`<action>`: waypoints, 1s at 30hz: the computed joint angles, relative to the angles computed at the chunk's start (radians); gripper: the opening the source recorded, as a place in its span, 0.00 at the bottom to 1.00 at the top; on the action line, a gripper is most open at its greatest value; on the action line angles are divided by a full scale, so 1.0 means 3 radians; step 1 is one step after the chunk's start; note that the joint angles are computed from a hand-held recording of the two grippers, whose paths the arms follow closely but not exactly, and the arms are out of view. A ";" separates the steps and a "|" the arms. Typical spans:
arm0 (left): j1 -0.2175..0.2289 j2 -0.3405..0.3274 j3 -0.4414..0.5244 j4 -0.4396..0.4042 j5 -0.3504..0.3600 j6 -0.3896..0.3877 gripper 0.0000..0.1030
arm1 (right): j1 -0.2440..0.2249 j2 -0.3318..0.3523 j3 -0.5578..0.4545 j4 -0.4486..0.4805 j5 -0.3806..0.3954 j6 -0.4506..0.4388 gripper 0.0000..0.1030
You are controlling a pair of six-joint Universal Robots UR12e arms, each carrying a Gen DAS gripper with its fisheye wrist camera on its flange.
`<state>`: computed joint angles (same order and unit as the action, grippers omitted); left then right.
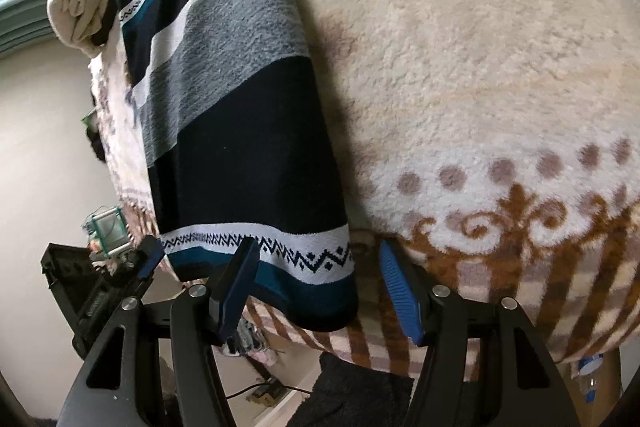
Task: Fold small clothes
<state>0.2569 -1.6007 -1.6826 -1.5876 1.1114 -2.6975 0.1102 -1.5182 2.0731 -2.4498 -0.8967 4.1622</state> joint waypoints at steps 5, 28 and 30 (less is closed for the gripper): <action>-0.0081 -0.0145 -0.0002 -0.0068 0.0082 -0.0091 0.53 | -0.0028 0.0052 0.0123 -0.0316 0.0151 0.0115 0.63; -0.0063 -0.0305 0.0048 -0.0336 -0.0061 0.0266 0.74 | 0.0001 0.0420 0.0177 -0.1466 0.0544 0.0497 0.63; -0.0081 -0.0305 0.0045 -0.0298 -0.0067 0.0264 0.76 | -0.0003 0.0424 0.0172 -0.1470 0.0558 0.0513 0.63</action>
